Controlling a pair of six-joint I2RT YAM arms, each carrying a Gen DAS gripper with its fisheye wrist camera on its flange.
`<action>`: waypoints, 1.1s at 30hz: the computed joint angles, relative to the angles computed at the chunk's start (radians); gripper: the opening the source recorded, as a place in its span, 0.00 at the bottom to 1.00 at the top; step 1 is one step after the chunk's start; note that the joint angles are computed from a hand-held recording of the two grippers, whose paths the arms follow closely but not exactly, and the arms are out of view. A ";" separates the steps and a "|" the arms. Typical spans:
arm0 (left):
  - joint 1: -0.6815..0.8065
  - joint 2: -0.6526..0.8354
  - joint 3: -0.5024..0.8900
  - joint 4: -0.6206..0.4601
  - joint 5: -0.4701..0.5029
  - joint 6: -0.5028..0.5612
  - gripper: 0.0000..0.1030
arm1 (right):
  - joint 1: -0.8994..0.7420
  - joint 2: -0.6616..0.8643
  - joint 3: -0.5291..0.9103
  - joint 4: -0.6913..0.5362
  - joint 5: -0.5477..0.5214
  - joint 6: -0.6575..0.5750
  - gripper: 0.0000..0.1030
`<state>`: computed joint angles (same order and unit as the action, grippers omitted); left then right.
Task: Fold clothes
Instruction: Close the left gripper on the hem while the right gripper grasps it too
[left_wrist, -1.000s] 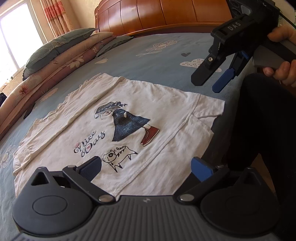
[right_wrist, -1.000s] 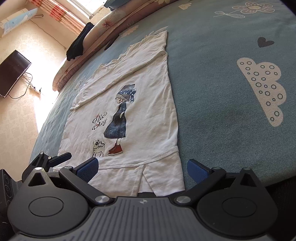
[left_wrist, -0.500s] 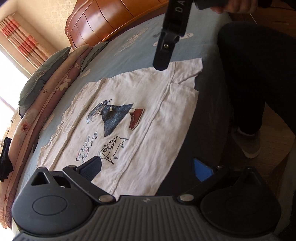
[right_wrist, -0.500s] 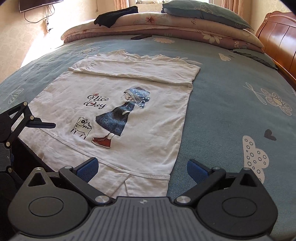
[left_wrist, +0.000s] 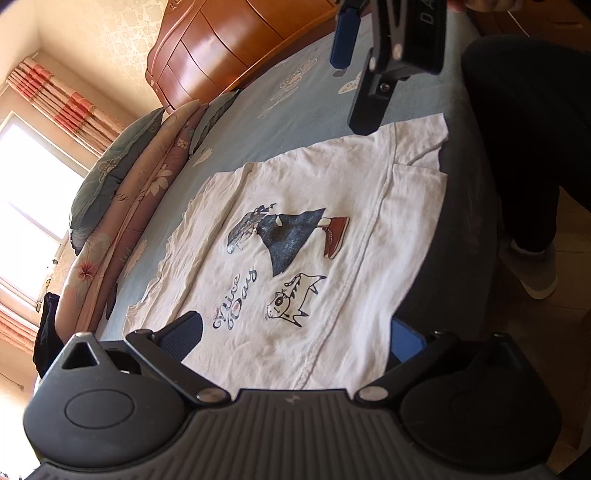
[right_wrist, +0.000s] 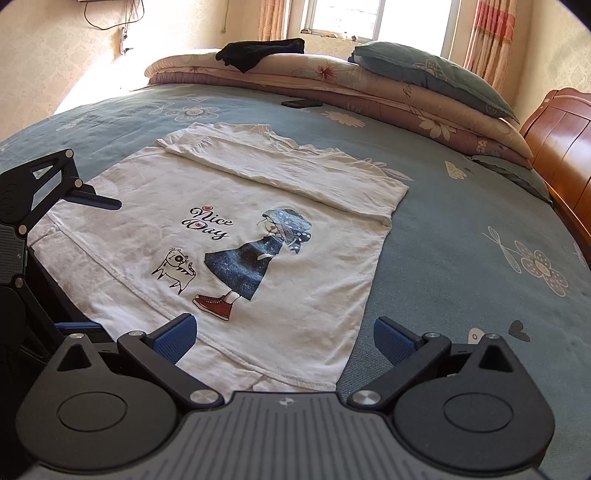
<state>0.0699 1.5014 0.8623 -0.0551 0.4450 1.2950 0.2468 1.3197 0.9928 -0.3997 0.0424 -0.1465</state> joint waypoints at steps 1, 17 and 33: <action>0.002 0.003 0.008 -0.004 0.004 -0.006 1.00 | 0.008 -0.008 -0.006 0.006 -0.003 -0.023 1.00; 0.012 0.047 0.098 -0.060 0.013 -0.109 1.00 | 0.259 0.145 0.003 0.071 0.055 -0.433 0.64; 0.040 -0.017 -0.053 0.065 0.017 -0.018 0.79 | 0.323 0.190 -0.012 0.205 0.189 -0.426 0.08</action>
<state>0.1094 1.4844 0.8091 0.0095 0.4625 1.2775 0.5697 1.5098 0.9805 -0.1945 0.2315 -0.5721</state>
